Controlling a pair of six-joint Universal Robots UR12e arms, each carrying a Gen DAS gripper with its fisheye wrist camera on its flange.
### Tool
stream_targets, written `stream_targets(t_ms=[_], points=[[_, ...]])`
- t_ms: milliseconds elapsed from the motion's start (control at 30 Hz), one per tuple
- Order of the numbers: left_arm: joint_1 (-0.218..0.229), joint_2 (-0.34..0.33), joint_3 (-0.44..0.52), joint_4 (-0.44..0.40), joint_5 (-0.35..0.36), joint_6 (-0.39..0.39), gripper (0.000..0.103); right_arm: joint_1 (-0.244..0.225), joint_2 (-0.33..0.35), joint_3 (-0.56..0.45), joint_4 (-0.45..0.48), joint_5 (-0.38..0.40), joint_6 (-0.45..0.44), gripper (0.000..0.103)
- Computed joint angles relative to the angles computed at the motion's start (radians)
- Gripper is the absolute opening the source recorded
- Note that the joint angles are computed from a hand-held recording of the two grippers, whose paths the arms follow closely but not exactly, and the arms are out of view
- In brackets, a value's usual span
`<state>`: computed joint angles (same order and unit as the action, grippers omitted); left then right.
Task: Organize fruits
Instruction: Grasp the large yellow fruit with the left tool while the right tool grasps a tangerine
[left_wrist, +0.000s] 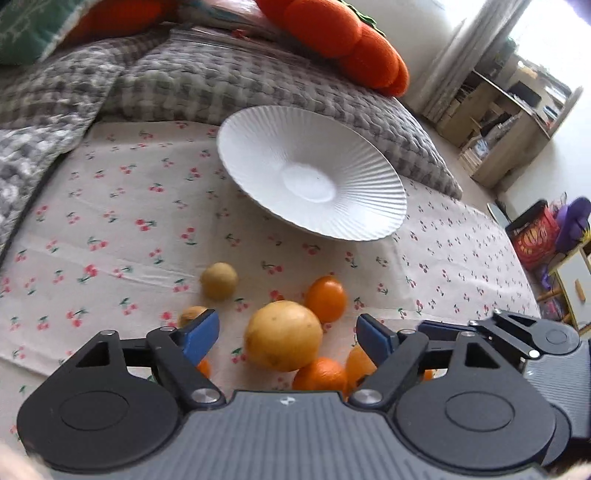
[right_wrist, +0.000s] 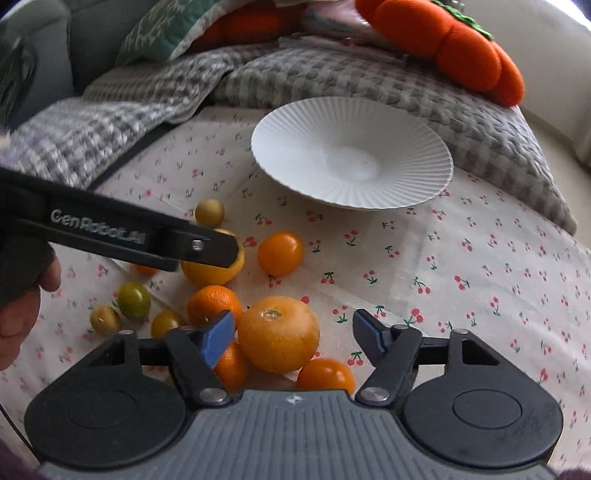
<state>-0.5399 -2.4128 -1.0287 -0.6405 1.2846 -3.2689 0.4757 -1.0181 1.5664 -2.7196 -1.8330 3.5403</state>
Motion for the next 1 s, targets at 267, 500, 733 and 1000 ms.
stream_targets(t_ms=[267,500,733,1000], points=[[-0.005,-0.024,0.031,-0.052,0.008,0.024,0.062,-0.012,0.006,-0.003,-0.010,0.043,-0.031,0.052],[0.001,-0.027,0.035,-0.075,0.003,0.017,0.049,-0.008,0.012,-0.022,0.020,0.030,-0.031,0.045],[0.000,-0.023,0.029,-0.065,0.006,0.021,0.048,0.002,0.018,-0.038,0.036,-0.001,-0.034,0.044],[0.009,-0.006,0.019,-0.064,-0.018,0.008,0.048,0.011,-0.004,-0.020,-0.001,-0.043,0.031,0.044]])
